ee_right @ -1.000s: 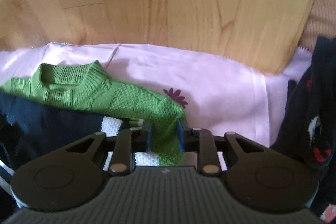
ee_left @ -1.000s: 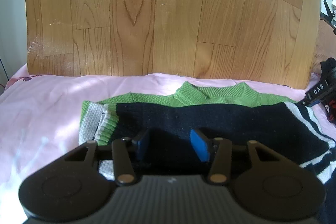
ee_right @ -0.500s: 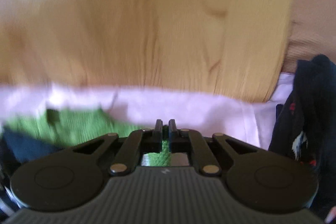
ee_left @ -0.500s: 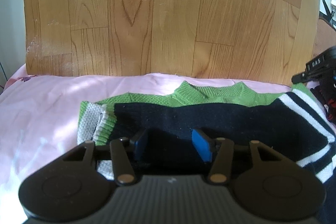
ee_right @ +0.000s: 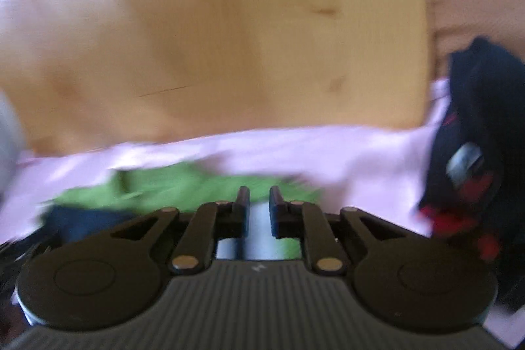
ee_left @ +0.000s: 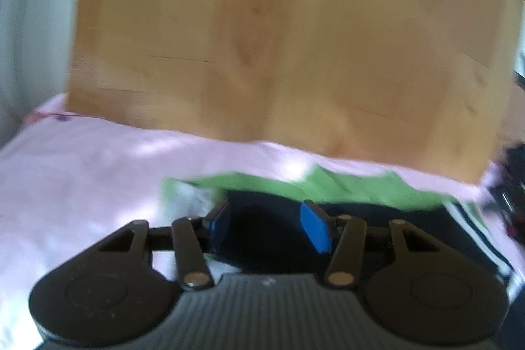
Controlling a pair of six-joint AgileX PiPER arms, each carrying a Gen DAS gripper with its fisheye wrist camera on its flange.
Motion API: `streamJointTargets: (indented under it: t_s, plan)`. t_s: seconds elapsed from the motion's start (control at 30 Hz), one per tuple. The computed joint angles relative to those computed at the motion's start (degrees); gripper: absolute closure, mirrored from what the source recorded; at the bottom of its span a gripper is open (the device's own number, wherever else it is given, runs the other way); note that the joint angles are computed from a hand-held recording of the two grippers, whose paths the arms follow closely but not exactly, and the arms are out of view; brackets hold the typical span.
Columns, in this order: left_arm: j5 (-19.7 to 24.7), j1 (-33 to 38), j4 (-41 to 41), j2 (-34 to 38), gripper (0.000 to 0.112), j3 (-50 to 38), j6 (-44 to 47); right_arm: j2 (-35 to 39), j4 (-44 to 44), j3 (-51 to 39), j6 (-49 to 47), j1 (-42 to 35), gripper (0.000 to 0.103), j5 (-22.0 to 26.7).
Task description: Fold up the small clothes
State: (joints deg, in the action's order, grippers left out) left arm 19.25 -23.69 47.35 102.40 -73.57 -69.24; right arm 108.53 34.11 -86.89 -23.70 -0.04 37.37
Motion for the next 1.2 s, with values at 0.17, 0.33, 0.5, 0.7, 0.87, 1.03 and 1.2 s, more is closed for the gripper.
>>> streamJointTargets:
  t_s: [0.17, 0.33, 0.5, 0.7, 0.87, 1.03, 1.2]
  plan:
    - [4.7, 1.8, -12.0, 4.2, 0.061, -4.7, 11.4, -6.2, 1.3, 17.0, -7.6, 0.3, 0.086, -11.2]
    - [5.3, -0.4, -3.3, 4.0, 0.060, -4.0, 6.3, -14.9, 8.9, 26.1, -9.1, -3.6, 0.067, -14.2]
    - [7.7, 0.0, -12.8, 1.8, 0.060, -4.2, 12.7, -19.4, 11.5, 31.5, -15.4, 0.3, 0.067, -16.3]
    - [6.4, -0.8, -7.3, -18.1, 0.059, 14.5, 6.2, -17.9, 6.1, 32.8, -8.6, -1.6, 0.062, -19.4]
    - [10.3, 1.7, -16.6, -39.9, 0.058, 30.5, 16.9, -29.1, 9.3, 40.0, -14.3, -2.0, 0.061, -16.7]
    - [22.1, -6.3, -23.6, -56.3, 0.058, 38.0, 19.6, -41.0, 17.6, 47.8, -25.8, -12.2, 0.061, -3.8]
    - [34.6, -30.5, -19.5, -64.3, 0.058, 40.9, 0.6, -48.8, 19.6, 53.0, -36.6, -33.5, 0.061, 20.8]
